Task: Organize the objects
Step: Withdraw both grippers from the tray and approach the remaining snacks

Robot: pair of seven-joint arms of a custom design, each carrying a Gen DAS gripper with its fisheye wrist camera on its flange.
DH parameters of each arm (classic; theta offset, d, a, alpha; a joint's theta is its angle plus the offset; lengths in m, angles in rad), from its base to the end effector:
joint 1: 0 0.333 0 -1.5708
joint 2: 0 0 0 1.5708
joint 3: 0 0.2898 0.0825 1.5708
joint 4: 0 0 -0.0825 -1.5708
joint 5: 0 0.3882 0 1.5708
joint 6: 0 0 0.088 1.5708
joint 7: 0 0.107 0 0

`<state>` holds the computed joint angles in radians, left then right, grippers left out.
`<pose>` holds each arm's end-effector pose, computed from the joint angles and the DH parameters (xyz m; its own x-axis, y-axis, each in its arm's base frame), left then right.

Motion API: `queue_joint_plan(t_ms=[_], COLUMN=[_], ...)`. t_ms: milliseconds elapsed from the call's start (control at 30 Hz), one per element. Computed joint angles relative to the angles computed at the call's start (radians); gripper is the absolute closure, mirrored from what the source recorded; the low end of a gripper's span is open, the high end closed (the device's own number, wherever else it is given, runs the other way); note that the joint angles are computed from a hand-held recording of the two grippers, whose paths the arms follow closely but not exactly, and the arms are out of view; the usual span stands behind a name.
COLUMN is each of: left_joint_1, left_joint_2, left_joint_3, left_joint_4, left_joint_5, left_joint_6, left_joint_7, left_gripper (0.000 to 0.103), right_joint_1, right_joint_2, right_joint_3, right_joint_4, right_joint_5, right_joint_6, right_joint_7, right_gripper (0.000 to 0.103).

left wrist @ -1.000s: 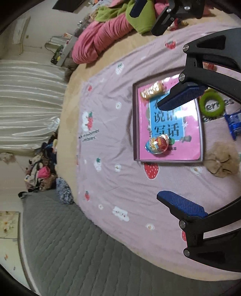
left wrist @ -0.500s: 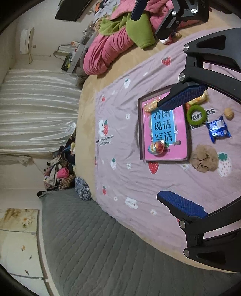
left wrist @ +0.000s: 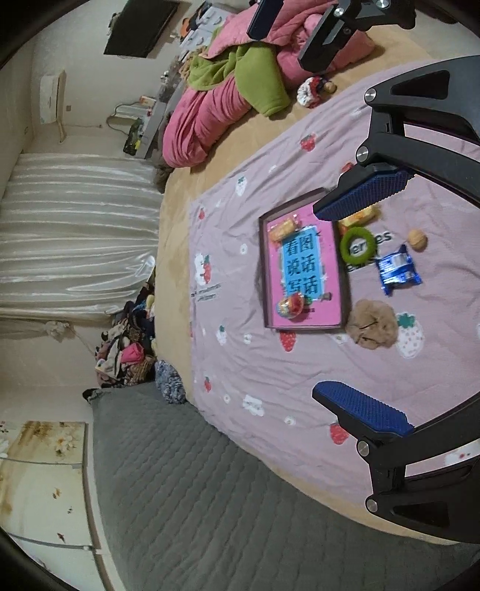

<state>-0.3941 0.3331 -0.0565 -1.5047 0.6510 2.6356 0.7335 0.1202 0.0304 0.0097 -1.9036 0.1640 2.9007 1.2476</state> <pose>0.6311 -0.3155 0.5410 -0.0611 -0.9977 0.0295 -0.6082 0.0138 -0.7937 0.6173 0.0707 0.5703 0.2506 -0.9615 0.1125 -0.5269 -0.2330 -0.8174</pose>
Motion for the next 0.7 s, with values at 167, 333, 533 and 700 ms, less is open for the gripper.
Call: queue_joint_plan(t_ms=[167, 333, 533, 700], left_joint_1=[0.002, 0.021, 0.036, 0.036], left_joint_2=[-0.054, -0.09, -0.102, -0.074], left_joint_3=[-0.001, -0.017, -0.032, -0.034], left_joint_4=[-0.101, -0.172, -0.228, -0.239], left_joint_5=[0.031, 0.06, 0.074, 0.049], left_joint_6=[0.018, 0.043, 0.069, 0.081], left_joint_7=[-0.047, -0.092, -0.128, -0.118], left_gripper=[0.014, 0.014, 0.014, 0.014], right_joint_1=[0.012, 0.038, 0.054, 0.045], right_joint_2=[-0.044, -0.069, -0.062, -0.046], right_joint_3=[-0.003, -0.014, -0.023, -0.022], right_joint_4=[-0.079, -0.134, -0.169, -0.188], right_joint_5=[0.01, 0.068, 0.117, 0.132], right_joint_6=[0.028, 0.046, 0.064, 0.064], right_joint_7=[-0.016, -0.077, -0.108, -0.119], right_gripper=[0.001, 0.001, 0.001, 0.001])
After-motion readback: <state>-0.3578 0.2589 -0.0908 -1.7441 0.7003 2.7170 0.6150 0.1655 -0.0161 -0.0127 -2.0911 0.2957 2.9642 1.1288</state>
